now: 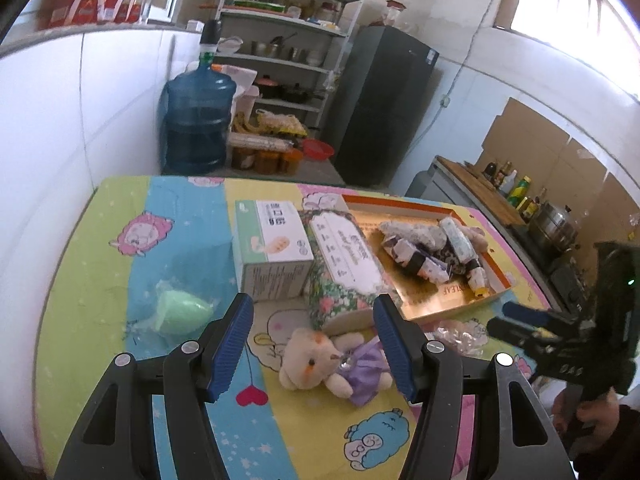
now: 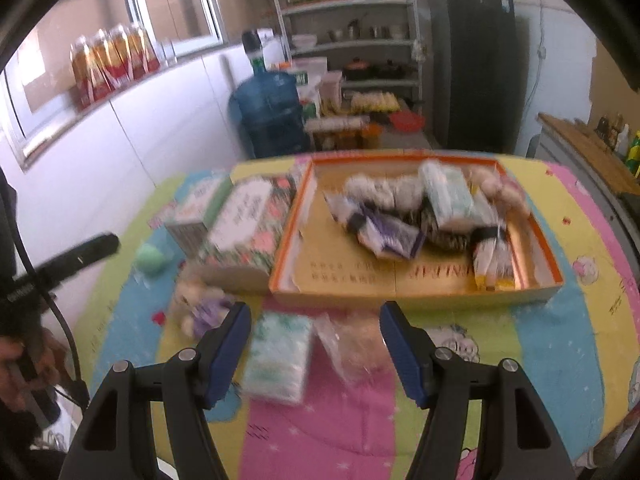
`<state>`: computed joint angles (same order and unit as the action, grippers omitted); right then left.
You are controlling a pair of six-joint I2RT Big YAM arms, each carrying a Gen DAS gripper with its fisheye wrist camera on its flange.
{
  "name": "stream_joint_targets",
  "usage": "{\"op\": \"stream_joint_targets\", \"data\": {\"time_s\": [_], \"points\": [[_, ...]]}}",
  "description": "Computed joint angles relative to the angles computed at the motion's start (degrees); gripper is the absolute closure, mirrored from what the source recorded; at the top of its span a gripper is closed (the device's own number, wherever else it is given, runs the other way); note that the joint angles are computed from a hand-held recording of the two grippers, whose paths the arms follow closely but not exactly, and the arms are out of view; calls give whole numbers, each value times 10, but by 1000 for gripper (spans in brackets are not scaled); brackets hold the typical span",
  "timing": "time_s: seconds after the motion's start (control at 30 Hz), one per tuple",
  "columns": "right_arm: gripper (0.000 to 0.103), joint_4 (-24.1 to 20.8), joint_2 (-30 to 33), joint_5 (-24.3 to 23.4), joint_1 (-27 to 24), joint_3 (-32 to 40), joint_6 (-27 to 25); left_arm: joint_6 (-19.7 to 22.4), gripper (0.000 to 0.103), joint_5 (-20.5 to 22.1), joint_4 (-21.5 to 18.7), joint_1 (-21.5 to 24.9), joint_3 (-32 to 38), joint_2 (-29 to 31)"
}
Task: Organize soft objects
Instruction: 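Move both open tools back toward the bear and bagged bun, then grasp the purple-dress teddy bear with the left tool while the right tool grasps the bagged bun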
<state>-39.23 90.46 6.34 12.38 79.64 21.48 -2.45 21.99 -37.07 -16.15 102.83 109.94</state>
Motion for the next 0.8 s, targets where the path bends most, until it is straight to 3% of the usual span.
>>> {"op": "stream_joint_targets", "data": {"time_s": [0.33,0.6,0.67,0.8], "points": [[36,-43,48,-39,-32,17,-49,-29,39,-24,-6,-8,-3,12],[36,-47,71,-95,-53,23,-59,-37,39,-36,-16,-13,-2,23],[45,-45,72,-114,-57,21,-57,-35,39,-34,-23,-16,3,30],[46,-33,65,-127,-59,9,-48,-30,39,-26,-39,-25,14,47]]}}
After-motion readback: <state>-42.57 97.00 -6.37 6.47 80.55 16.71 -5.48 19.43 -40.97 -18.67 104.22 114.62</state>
